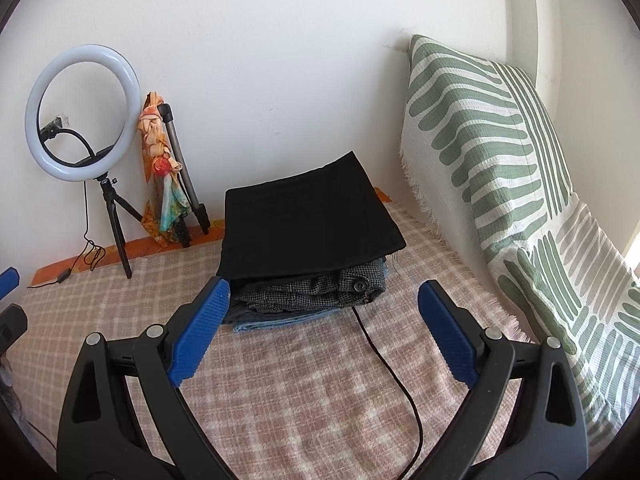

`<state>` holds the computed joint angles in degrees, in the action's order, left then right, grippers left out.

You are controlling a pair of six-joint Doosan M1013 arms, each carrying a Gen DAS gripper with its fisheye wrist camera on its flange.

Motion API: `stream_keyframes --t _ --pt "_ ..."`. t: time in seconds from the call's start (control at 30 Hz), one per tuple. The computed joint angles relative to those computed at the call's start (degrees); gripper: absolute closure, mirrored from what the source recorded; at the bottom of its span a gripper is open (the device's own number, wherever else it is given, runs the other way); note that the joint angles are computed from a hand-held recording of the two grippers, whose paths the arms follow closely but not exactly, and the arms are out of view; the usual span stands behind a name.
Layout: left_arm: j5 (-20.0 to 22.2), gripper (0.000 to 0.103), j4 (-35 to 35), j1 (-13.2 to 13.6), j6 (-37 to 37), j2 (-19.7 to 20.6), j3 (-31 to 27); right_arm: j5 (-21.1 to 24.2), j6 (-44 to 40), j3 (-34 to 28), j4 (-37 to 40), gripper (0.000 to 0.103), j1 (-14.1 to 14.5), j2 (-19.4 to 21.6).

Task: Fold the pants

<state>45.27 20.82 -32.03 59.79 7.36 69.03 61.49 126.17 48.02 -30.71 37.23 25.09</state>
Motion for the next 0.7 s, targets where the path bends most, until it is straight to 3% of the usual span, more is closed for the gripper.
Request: stream_keyframes --t 0.27,0.7 --pt "-1.0 0.004 4.3 -1.4 -1.6 -2.9 5.9 -2.0 4.4 5.5 -4.6 0.006 2.4 -2.3" --pt "0.3 0.004 7.3 -3.0 -2.4 -3.7 7.5 -4.5 8.3 9.4 -7.4 0.006 3.4 -3.4"
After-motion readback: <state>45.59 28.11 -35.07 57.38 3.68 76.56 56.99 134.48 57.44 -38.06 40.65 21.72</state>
